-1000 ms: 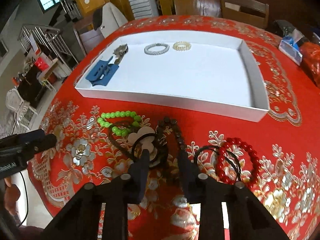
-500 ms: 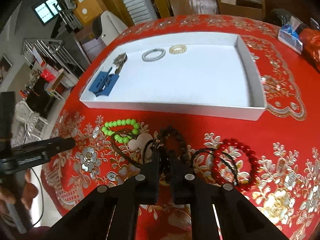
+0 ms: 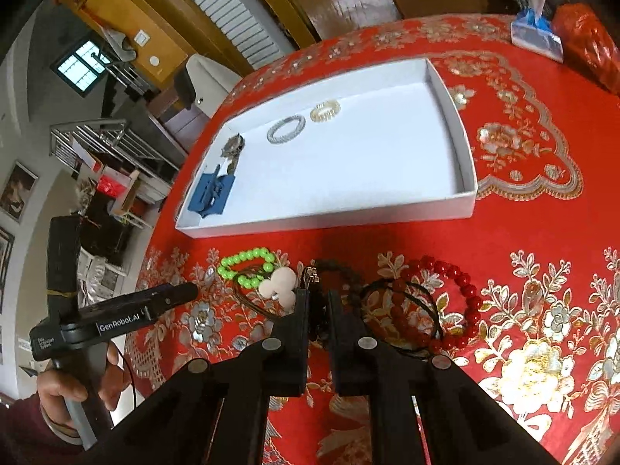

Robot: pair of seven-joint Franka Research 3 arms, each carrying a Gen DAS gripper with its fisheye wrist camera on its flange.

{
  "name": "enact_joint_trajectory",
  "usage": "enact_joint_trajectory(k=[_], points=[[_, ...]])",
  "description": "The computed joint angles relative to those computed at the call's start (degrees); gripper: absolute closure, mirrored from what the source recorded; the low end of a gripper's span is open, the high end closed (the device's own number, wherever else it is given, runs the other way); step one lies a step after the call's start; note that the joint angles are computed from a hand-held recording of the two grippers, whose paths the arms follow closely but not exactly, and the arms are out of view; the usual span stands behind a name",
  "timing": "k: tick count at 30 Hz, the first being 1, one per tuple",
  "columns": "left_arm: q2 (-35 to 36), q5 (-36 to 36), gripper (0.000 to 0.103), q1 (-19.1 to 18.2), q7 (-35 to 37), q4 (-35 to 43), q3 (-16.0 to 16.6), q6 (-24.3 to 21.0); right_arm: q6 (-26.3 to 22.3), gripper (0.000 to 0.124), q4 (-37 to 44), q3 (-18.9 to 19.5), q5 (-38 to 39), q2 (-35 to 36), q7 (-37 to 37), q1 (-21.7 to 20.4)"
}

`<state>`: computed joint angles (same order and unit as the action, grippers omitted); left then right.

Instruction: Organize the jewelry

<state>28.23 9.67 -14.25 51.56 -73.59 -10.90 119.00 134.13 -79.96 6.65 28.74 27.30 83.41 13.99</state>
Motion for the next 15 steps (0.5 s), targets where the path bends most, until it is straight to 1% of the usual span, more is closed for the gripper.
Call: enact_joint_trajectory(k=[4, 7, 10, 12, 15], points=[[0.5, 0.1, 0.044, -0.2, 0.0, 0.8, 0.0, -0.5, -1.0, 0.116, 0.1, -2.1, -5.5, 0.1, 2.9, 1.7], [0.7, 0.0, 0.044, -0.2, 0.0, 0.9, 0.0, -0.5, -3.7, 0.116, 0.2, -2.1, -6.0, 0.1, 3.8, 1.0], [0.5, -0.7, 0.044, -0.1, 0.9, 0.7, -0.4, -0.1, -2.9, 0.116, -2.0, -2.2, -6.0, -1.4, 3.8, 0.6], [0.5, -1.3, 0.044, 0.0, 1.8, 0.4, -0.8, 1.0, -2.4, 0.116, -3.5, -2.4, -6.2, -2.5, 4.1, 0.4], [0.8, -2.7, 0.044, 0.0, 4.6, 0.7, -1.9, 2.2, -2.0, 0.116, -5.4, -2.5, -6.3, -3.8, 4.3, 0.2]])
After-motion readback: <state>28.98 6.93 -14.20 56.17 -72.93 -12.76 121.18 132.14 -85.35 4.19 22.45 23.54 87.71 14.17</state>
